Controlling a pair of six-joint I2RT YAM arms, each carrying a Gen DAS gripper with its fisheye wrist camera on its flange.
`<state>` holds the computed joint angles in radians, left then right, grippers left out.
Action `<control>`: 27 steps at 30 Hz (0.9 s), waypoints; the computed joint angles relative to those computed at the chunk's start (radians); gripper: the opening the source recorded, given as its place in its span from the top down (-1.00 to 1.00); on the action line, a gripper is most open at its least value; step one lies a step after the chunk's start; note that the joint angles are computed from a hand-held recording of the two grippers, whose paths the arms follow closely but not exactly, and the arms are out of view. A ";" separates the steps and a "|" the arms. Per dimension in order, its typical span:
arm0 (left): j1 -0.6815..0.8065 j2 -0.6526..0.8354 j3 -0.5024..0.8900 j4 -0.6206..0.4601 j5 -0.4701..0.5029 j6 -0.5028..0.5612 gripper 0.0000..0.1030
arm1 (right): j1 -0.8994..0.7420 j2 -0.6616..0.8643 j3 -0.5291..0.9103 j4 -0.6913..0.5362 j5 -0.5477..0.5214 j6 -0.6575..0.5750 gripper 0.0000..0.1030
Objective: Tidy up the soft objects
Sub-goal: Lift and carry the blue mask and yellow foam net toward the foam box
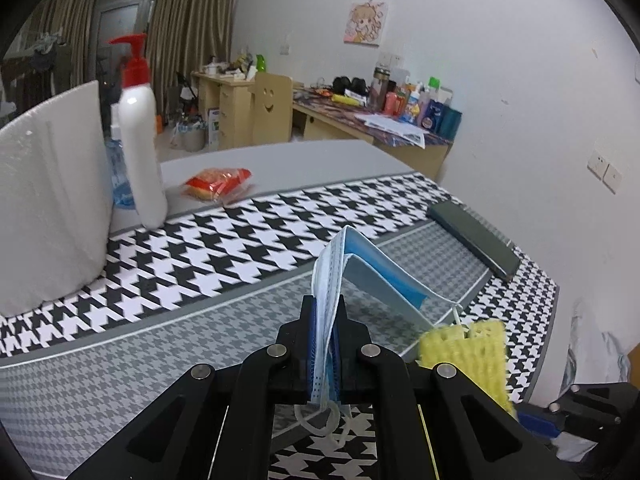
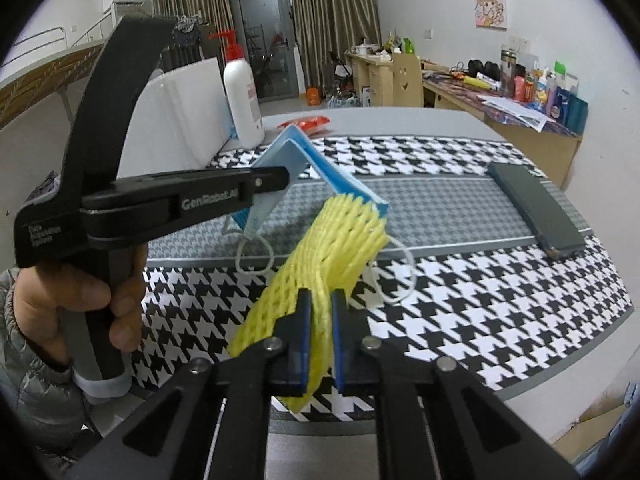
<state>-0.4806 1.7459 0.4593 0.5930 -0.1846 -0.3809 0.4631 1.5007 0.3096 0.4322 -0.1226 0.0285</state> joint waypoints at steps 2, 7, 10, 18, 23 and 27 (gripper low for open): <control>0.003 -0.029 -0.011 -0.010 -0.002 -0.006 0.86 | -0.005 -0.040 -0.008 -0.013 -0.002 -0.001 0.77; -0.017 -0.105 -0.032 -0.052 -0.054 0.002 0.86 | -0.017 -0.145 -0.024 -0.047 -0.005 -0.003 0.76; -0.017 -0.150 -0.053 -0.069 -0.064 -0.002 0.86 | -0.023 -0.197 -0.032 -0.062 -0.014 -0.005 0.76; -0.026 -0.260 -0.084 -0.134 -0.123 0.000 0.86 | -0.048 -0.336 -0.047 -0.107 -0.053 -0.004 0.76; -0.039 -0.333 -0.109 -0.165 -0.147 -0.001 0.86 | -0.065 -0.371 -0.050 -0.105 -0.065 -0.002 0.76; -0.055 -0.406 -0.126 -0.209 -0.177 0.001 0.86 | -0.063 -0.341 -0.035 -0.081 -0.055 -0.005 0.76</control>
